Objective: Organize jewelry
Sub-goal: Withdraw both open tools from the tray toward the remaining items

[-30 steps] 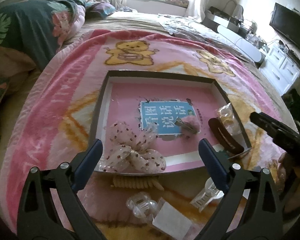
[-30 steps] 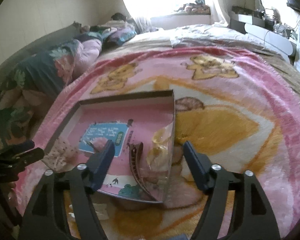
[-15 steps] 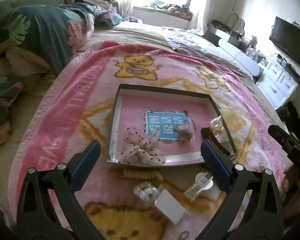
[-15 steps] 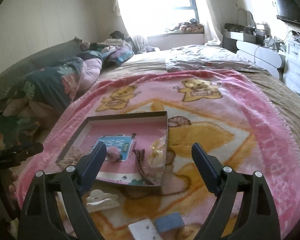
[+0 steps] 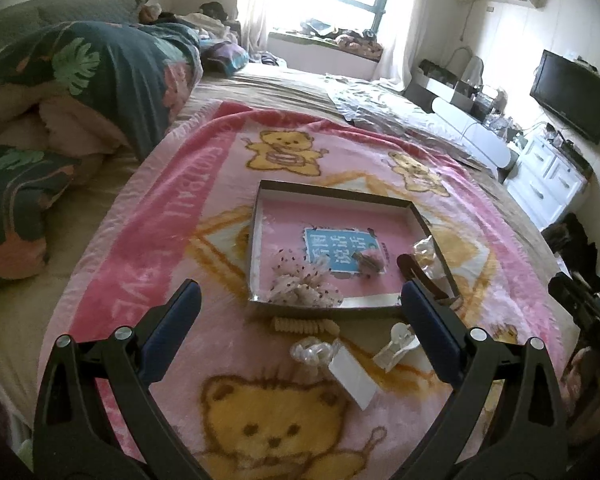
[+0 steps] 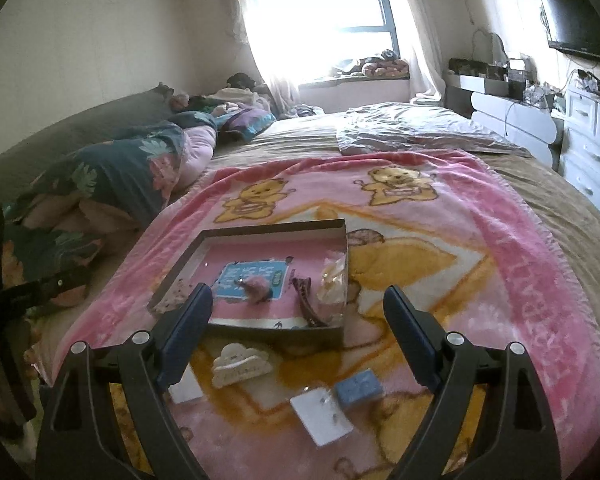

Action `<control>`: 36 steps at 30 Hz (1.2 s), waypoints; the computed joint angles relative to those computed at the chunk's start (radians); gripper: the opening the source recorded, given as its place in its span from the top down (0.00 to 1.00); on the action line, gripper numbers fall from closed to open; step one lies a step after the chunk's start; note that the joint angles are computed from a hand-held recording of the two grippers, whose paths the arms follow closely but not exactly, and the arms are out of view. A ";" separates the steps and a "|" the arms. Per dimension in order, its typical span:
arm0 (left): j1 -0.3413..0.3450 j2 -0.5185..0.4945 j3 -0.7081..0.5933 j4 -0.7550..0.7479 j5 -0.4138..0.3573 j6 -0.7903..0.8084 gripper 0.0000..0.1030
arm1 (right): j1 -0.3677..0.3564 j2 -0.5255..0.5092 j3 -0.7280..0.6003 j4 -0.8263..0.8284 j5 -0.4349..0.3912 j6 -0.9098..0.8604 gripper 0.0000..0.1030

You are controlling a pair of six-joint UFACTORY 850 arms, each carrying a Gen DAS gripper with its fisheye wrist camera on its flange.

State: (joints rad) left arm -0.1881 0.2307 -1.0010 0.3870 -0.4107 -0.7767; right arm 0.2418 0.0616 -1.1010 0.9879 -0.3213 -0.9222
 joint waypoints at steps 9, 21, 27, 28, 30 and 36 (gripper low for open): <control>-0.017 0.060 0.056 -0.005 0.005 0.013 0.09 | 0.026 0.074 0.059 -0.118 0.006 0.103 0.16; -0.063 0.094 0.119 -0.012 0.007 0.034 0.09 | 0.033 0.134 0.140 -0.233 -0.017 0.197 0.16; -0.084 0.085 0.138 -0.027 -0.005 0.057 0.09 | 0.037 0.146 0.180 -0.283 -0.019 0.232 0.16; -0.085 0.086 0.142 -0.041 -0.002 0.067 0.09 | 0.040 0.147 0.188 -0.301 -0.019 0.246 0.16; -0.090 0.081 0.148 -0.063 -0.002 0.084 0.09 | 0.041 0.148 0.200 -0.320 -0.022 0.259 0.16; -0.112 0.056 0.158 -0.096 0.006 0.119 0.09 | 0.036 0.149 0.241 -0.391 -0.018 0.315 0.16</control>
State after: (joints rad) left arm -0.2997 0.2866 -0.8433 0.2906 -0.4049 -0.6581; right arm 0.2776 0.2107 -0.8603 0.5971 -0.3391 -0.6070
